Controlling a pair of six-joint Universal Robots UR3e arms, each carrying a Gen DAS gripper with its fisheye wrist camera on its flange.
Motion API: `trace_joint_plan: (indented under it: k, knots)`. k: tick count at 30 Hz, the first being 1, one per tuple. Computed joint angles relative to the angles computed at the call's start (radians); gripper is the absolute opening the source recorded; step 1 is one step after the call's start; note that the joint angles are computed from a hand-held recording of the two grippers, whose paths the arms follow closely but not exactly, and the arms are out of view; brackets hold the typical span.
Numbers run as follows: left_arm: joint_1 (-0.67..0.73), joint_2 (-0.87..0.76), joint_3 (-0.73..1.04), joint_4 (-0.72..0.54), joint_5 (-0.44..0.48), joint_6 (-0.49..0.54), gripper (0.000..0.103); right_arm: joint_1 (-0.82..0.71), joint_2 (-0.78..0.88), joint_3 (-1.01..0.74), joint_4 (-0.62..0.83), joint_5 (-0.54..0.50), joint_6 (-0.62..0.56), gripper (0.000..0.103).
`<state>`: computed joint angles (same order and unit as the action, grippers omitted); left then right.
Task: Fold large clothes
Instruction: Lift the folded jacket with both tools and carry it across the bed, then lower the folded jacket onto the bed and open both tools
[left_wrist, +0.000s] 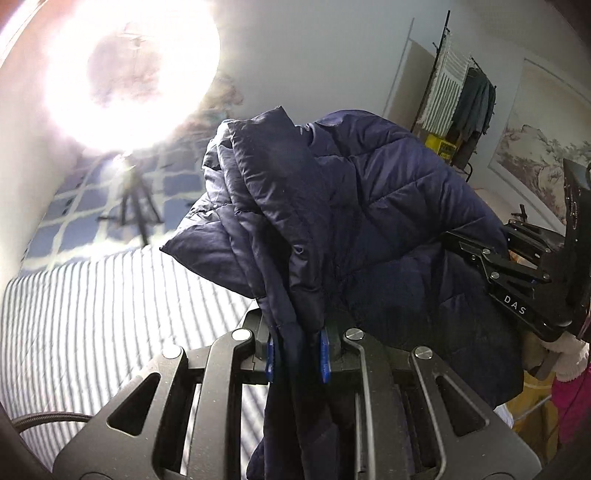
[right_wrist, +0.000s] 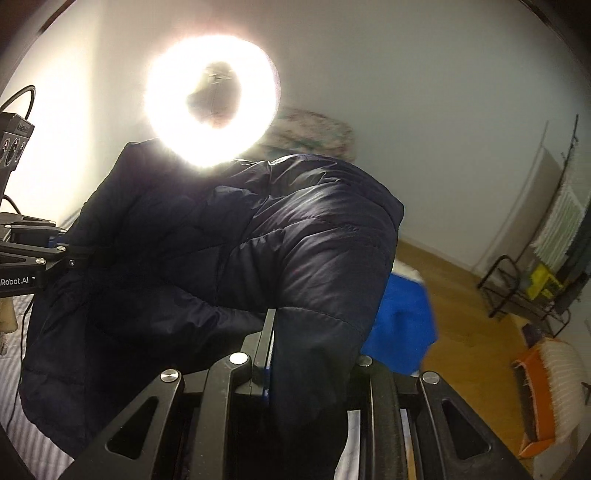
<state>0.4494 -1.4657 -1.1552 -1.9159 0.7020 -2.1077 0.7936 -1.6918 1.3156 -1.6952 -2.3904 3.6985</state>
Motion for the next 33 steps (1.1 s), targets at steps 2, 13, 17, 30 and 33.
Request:
trace_joint_plan:
  k: [2,13,17,30,33]
  knots:
    - [-0.078,-0.022,-0.037,0.163,0.004,-0.118,0.015,-0.073,-0.042,0.04,-0.049,-0.005,-0.091,0.02]
    - [-0.416,-0.349,0.071,0.766,0.152,-0.627,0.015,-0.45,-0.093,0.18,-0.394,0.104,-0.473,0.02]
    - [-0.48,-0.401,0.052,0.9,0.221,-0.71,0.015,-0.554,-0.084,0.241,-0.525,0.158,-0.551,0.02]
    - [-0.627,-0.585,0.092,1.051,0.55,-0.825,0.071,-0.655,0.076,0.398,-0.714,0.015,-0.539,0.085]
    - [-0.599,-0.584,0.082,1.032,0.533,-0.845,0.076,-0.706,-0.036,0.455,-0.723,0.052,-0.501,0.088]
